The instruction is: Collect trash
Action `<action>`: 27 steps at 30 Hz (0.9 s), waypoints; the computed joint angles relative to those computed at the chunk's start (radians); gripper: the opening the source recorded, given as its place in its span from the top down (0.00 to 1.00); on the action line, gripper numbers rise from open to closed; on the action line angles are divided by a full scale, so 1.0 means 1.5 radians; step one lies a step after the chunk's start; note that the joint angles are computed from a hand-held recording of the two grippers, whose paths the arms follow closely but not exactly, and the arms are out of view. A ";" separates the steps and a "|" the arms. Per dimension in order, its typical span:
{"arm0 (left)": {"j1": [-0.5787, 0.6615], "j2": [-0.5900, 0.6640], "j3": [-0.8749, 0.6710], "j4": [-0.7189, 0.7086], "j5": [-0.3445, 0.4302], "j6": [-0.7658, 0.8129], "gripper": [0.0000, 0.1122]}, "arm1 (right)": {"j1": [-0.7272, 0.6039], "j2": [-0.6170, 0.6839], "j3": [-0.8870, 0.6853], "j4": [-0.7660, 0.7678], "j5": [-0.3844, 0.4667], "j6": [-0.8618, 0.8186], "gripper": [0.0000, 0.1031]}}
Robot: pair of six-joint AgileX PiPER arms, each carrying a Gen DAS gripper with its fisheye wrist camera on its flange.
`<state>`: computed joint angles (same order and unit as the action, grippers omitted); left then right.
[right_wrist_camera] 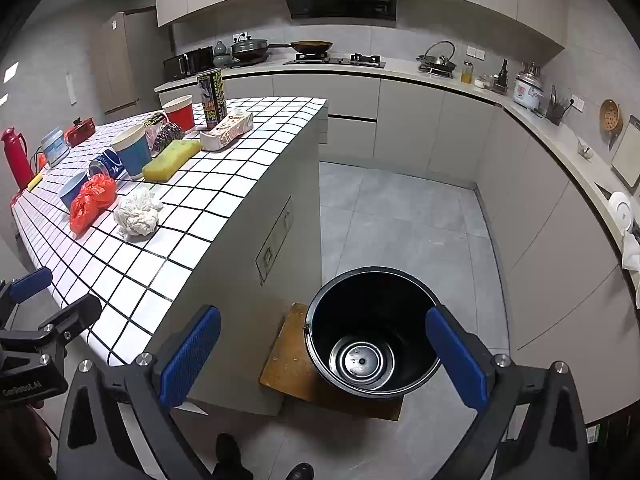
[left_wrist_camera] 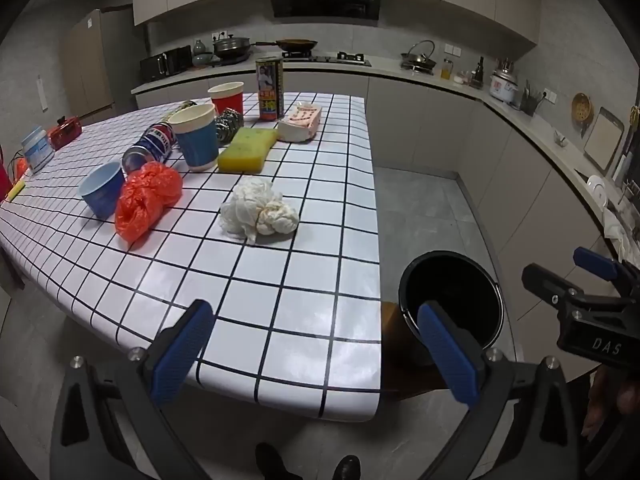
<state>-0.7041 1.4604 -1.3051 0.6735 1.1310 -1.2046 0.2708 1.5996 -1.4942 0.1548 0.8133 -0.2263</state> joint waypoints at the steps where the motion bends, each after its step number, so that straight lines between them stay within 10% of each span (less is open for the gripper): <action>1: -0.002 0.001 0.000 0.004 0.003 -0.002 0.09 | 0.000 0.001 -0.002 0.000 0.002 0.000 0.00; 27: 0.002 -0.008 0.006 0.005 0.000 0.002 0.09 | 0.006 0.002 -0.006 -0.009 0.001 0.005 0.00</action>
